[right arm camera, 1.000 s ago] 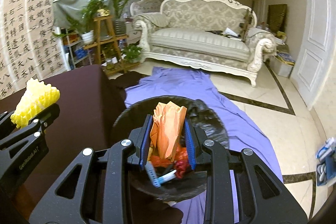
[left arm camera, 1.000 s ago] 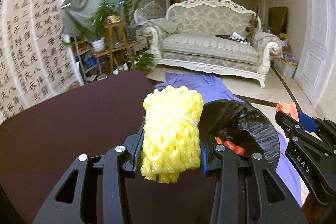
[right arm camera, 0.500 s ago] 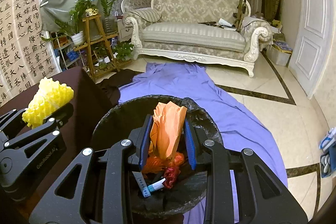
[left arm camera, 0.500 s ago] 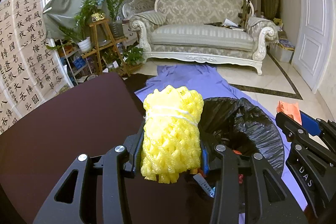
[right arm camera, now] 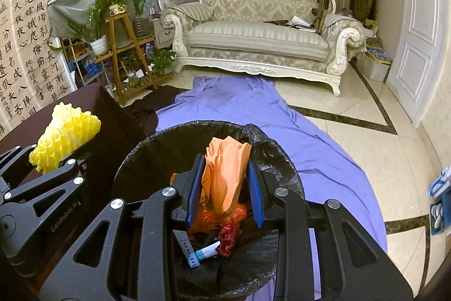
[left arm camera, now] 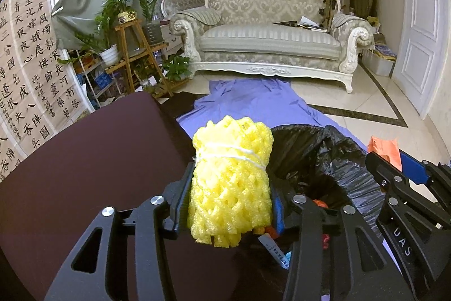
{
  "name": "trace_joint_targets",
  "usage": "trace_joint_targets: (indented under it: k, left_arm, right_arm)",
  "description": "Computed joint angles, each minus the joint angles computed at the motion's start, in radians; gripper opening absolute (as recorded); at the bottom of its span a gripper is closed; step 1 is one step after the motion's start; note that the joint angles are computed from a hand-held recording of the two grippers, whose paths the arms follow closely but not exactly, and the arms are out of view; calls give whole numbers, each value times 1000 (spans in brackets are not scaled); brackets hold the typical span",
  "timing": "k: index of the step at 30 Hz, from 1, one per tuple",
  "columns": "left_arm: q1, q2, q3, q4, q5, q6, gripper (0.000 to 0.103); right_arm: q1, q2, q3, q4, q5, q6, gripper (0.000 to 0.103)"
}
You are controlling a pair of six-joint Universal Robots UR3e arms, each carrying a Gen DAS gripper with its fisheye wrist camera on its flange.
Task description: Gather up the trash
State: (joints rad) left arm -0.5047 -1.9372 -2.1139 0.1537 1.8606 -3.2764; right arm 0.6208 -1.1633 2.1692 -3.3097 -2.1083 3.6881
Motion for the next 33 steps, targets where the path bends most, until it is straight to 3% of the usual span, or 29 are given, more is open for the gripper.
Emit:
trace_joint_targets:
  k: [2,3,4,9,20,33]
  left_arm:
    - [4,1,-2,-1,1,-3,63]
    - [5,0,-4,6,2,-5,71]
    - [5,-1,-6,13,5,-6,74]
    - [-3,-6,-3,23,22,-3,82]
    - [7,19,-45,40,38,-1,84]
    - [15,167,-201,76,25,-24,84]
  right_arm:
    - [-1,4,-1,-1,-3,2,31]
    - [-1,7,-1,-2,-4,4,38]
    - [-1,9,-2,-5,-8,5,48]
    - [2,7,6,-14,-19,8,49]
    - [16,-31,20,28,-55,42,58]
    - [106,-90,23,137,-123,117,73]
